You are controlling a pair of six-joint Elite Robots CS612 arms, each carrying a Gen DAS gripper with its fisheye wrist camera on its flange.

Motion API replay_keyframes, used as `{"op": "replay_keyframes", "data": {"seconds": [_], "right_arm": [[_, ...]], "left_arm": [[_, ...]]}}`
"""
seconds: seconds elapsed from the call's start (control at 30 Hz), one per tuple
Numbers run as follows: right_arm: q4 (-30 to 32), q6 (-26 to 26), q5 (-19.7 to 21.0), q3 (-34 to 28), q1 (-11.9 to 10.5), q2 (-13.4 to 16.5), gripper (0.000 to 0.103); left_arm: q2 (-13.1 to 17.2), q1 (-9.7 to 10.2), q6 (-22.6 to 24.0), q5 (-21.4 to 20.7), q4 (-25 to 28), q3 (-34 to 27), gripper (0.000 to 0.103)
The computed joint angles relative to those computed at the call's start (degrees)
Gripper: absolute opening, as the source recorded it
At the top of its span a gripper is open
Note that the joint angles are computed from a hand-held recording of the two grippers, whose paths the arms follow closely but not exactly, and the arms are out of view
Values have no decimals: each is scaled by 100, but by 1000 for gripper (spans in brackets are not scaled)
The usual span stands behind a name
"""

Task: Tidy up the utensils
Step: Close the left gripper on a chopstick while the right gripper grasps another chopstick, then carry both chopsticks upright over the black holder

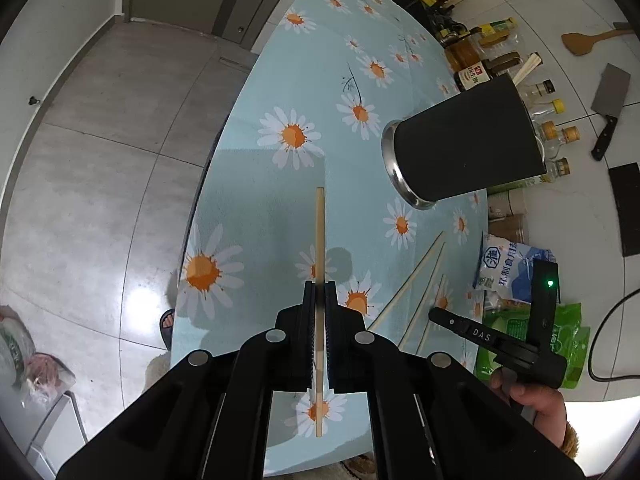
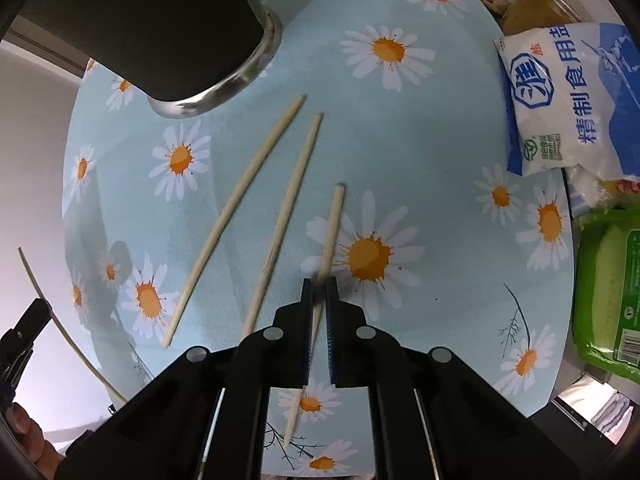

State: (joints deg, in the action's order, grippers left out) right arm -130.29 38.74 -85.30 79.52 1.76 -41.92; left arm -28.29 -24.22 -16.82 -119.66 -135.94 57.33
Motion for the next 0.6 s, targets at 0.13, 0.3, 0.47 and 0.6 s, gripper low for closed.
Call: {"op": "replay_keyframes", "data": {"seconds": [0.13,0.3,0.47,0.6], "right_arm": [[43,104,-82,-75,32,40,7],[-265,120,73,51,15,-9,6],[-830,-60,189,366,-41,-228,5],[-1265,-265,147,522,-37,-373,6]], "left_arm": [[59,39,87,-181,110,-113,3],[63,22,153,-190,52,-160,3],[36,-40,204,-51,-140,-146,3],[12,-91,259,35,-280,-129,3]]}}
